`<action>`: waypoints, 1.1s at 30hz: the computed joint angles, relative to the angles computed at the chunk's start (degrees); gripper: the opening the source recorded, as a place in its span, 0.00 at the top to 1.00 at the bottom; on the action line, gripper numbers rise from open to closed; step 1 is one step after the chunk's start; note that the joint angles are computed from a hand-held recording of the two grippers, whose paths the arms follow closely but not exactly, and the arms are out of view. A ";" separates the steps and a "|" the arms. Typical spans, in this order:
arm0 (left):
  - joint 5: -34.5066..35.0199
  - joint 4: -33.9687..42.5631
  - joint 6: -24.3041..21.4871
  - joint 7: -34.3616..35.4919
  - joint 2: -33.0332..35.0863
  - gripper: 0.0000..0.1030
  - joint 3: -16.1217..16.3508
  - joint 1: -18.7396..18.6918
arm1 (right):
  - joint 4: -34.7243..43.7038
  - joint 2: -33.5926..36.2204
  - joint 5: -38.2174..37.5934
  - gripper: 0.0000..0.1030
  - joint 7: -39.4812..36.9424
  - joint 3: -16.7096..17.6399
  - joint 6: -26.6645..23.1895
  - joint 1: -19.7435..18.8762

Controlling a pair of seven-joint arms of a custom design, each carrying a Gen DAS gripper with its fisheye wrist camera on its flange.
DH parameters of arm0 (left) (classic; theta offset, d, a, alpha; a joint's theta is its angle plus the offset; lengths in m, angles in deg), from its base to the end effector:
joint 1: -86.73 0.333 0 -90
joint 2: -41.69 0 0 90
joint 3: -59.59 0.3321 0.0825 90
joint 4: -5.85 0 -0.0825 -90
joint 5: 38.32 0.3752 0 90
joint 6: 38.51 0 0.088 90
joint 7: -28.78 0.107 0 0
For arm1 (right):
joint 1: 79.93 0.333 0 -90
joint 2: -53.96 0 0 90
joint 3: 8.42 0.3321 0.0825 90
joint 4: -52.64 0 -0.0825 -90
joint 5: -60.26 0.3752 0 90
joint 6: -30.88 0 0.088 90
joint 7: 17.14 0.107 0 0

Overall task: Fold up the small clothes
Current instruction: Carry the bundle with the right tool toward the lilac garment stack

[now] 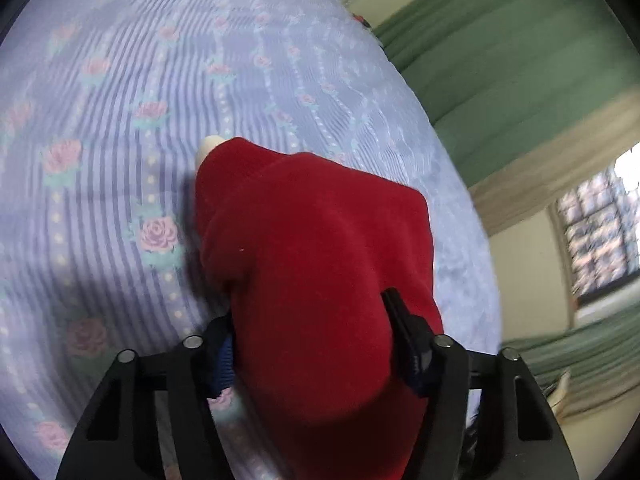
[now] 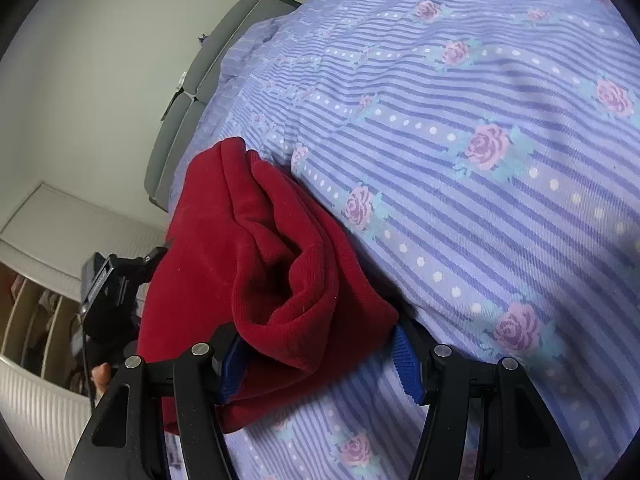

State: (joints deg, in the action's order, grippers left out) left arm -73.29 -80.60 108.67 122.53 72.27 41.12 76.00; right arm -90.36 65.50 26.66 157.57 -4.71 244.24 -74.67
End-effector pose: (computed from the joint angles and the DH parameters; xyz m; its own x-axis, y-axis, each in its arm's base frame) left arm 0.6710 -0.3081 0.4430 -0.1663 -0.7663 0.6205 -0.9360 -0.0753 -0.3439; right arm 0.4829 0.1495 0.3501 -0.2581 -0.5738 -0.7773 -0.6494 0.6987 -0.3002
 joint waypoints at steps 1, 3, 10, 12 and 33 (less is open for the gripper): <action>2.32 -0.43 -0.23 -0.56 -0.96 0.41 1.03 -1.05 | -0.04 -0.35 -0.61 0.42 0.46 0.10 -0.37 -0.23; 6.18 -1.36 -0.20 -1.31 -2.51 0.42 2.58 -2.50 | -0.19 -1.63 -2.13 0.43 1.51 0.33 -2.09 -0.53; 8.04 -9.95 2.82 -0.98 -10.63 0.45 2.53 -2.13 | -0.71 -9.85 1.86 0.47 -5.81 0.23 -15.37 4.01; 5.83 -12.57 3.74 0.55 -13.33 0.45 1.91 -1.28 | -1.66 -11.96 2.50 0.47 -6.89 0.02 -15.66 4.76; 0.54 -56.64 9.60 -0.01 -61.88 0.45 13.14 2.35 | 6.41 -15.38 5.66 0.47 -12.25 -6.49 -22.22 34.44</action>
